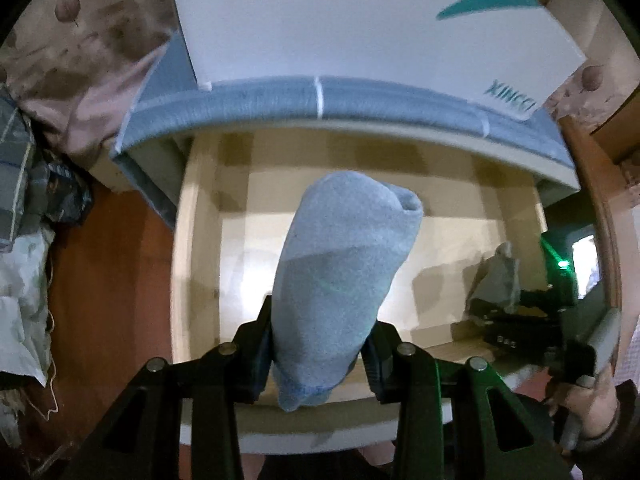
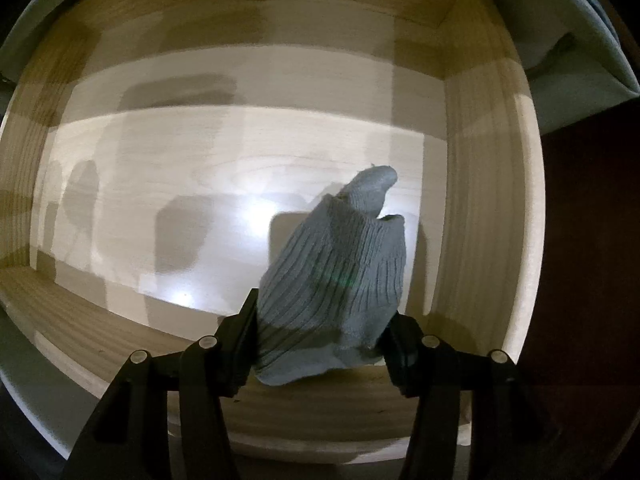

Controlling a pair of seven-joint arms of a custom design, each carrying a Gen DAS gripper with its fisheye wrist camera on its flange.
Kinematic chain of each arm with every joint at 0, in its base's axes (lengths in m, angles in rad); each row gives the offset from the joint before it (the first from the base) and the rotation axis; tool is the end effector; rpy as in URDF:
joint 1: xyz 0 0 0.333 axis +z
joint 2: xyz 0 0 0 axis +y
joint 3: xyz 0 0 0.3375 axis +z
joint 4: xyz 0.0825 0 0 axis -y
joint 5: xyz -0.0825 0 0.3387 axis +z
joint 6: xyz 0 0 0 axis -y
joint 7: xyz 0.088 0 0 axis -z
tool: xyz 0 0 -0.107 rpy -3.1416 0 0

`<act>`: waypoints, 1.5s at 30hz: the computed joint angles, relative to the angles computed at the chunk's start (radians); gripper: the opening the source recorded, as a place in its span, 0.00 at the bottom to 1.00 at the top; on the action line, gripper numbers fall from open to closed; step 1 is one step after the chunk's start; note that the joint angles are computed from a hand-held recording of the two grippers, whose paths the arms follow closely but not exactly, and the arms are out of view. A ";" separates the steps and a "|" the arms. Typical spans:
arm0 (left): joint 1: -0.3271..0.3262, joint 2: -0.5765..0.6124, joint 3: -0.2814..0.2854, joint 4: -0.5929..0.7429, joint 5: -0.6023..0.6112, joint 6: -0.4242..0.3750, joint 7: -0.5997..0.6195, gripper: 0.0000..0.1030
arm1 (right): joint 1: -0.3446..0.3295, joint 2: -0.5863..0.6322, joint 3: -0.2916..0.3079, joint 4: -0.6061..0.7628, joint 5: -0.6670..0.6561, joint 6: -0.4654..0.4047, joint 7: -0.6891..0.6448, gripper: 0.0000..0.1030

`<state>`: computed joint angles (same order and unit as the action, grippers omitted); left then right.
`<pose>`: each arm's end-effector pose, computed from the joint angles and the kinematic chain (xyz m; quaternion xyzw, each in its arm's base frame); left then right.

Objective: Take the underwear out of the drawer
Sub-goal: 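Lift the light blue sock with the left tool into the white box and release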

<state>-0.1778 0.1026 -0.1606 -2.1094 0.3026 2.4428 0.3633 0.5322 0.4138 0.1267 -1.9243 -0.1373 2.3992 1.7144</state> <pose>0.5173 -0.1792 0.4405 -0.8879 0.4336 -0.1140 0.1031 0.4843 0.3655 0.3335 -0.8841 0.4656 -0.0335 0.0221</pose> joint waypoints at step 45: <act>0.055 0.216 0.093 0.637 0.212 -0.283 0.243 0.37 | 0.015 -0.077 0.000 -0.105 -0.066 0.076 0.084 0.47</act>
<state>-0.1229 0.3182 -0.0675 -1.4728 0.5145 2.1598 0.6064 0.5472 0.3371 0.1269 -2.0289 -0.2030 2.4749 1.7982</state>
